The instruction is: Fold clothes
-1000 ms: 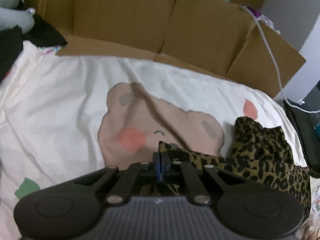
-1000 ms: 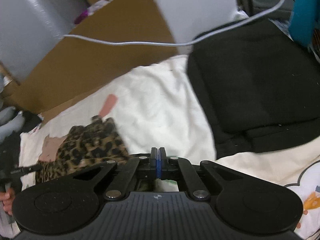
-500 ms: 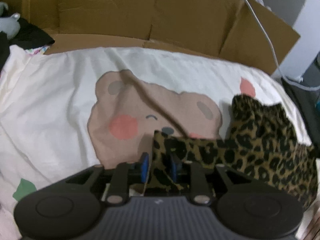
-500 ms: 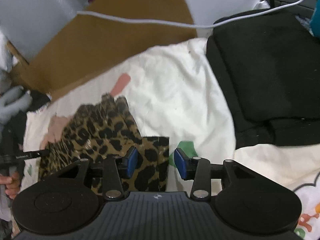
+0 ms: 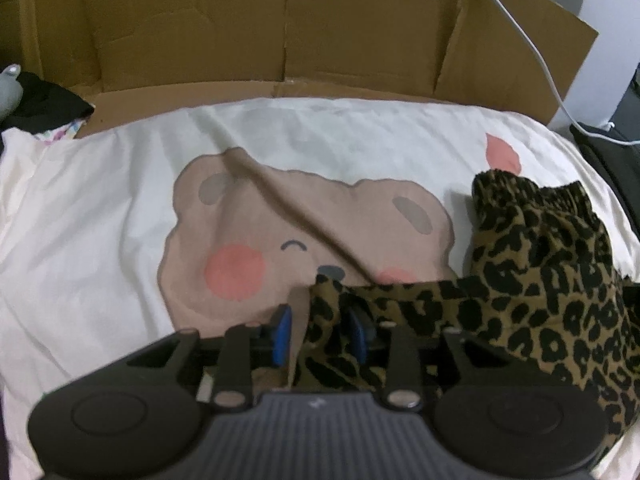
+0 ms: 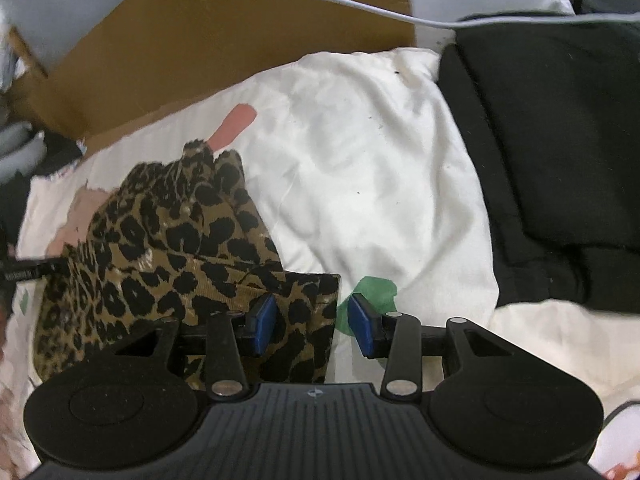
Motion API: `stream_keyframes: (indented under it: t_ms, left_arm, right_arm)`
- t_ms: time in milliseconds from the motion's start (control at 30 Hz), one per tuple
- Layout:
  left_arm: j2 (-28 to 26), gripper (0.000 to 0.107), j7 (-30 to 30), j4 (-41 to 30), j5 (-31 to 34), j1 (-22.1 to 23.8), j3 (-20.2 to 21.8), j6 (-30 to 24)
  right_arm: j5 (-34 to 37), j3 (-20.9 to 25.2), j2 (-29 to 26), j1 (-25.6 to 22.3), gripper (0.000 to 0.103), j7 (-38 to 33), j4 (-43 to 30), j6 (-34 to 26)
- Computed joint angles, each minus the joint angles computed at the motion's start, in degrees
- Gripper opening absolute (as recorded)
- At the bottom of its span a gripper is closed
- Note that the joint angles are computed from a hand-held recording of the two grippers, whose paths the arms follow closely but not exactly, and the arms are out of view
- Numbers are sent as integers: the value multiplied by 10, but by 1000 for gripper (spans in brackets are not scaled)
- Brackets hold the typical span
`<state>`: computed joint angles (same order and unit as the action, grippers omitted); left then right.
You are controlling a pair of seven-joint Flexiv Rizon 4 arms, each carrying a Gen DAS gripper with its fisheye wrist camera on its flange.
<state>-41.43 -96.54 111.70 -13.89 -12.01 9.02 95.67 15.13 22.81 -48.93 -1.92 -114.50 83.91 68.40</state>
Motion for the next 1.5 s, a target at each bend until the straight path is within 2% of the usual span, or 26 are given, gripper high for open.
stream_keyframes:
  t_ms: [67,100,133,167,233,367,567,833,967,1133,1233,1500]
  left_arm:
    - [-2,35,4,-5,2,-1,1,-5]
    - [-2,35,6,-8,4,0,-1,-8]
    - [-1,28,12,-9,7,7,-9,-11]
    - [3,23,23,-8,12,27,-31,-15]
    - [9,23,36,-8,16,41,-45,-31]
    - [16,9,23,5,2,62,-72,-24]
    - [40,8,-36,46,-18,28,-45,40]
    - [84,8,-45,74,-39,-3,-20,96]
    - [94,8,-52,68,-57,3,-28,96]
    - [74,8,-35,26,-86,-60,41,63]
    - [58,8,-35,-1,-87,-73,62,39]
    - [17,8,-68,-55,-67,-53,60,-8]
  right_arm:
    - [-7,-2,1,3,39,-7,1,0]
    - [-7,0,2,2,31,-10,0,-4]
    - [-7,2,2,1,16,-13,-2,-8]
    - [-5,3,3,-1,11,-13,-4,-12]
    - [8,5,8,-5,8,-5,-3,-11]
    - [31,17,27,-19,7,-17,19,19]
    - [78,50,56,-50,6,-23,33,35]
    - [142,72,91,-75,6,-48,38,28]
    - [170,63,94,-69,6,-44,17,10]
    - [176,38,91,-43,6,-34,-5,8]
    - [167,25,80,-27,6,-24,-24,6]
    - [101,-23,33,19,6,59,-70,-10]
